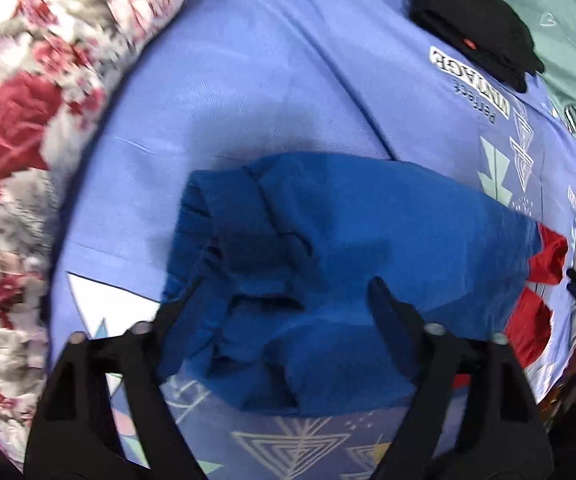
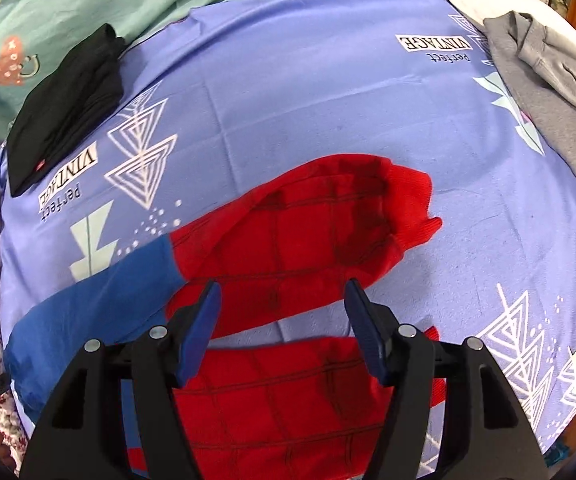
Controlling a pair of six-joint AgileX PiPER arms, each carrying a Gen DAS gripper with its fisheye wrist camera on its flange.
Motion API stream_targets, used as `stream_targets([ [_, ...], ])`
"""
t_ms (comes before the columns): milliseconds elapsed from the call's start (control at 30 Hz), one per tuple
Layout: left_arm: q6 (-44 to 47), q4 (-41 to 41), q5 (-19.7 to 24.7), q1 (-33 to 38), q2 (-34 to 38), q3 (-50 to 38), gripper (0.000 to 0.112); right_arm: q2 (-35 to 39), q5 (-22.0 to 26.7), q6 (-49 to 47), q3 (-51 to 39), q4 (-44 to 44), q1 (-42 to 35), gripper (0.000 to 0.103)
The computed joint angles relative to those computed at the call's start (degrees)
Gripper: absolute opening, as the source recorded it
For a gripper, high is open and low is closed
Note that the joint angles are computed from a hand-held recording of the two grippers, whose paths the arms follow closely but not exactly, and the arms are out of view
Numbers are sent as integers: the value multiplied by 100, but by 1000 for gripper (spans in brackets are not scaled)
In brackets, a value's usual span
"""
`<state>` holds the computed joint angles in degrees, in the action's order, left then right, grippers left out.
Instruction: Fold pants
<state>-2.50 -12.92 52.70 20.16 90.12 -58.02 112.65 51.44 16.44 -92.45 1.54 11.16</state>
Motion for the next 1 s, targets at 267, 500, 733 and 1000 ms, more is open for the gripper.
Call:
stream_targets([
  [267, -408, -150, -22, 83, 731, -445, 36, -222, -51, -9, 327, 115, -89, 64],
  [500, -265, -1413, 776, 868, 558, -1410, 33, -117, 38, -78, 49, 214, -156, 64],
  [733, -2095, 28, 632, 500, 2043, -3209, 46, 337, 344, -260, -724, 277, 54, 68],
  [1000, -2662, 876, 615, 281, 2038, -3218, 77, 1179, 788, -1120, -1781, 488, 549, 68],
])
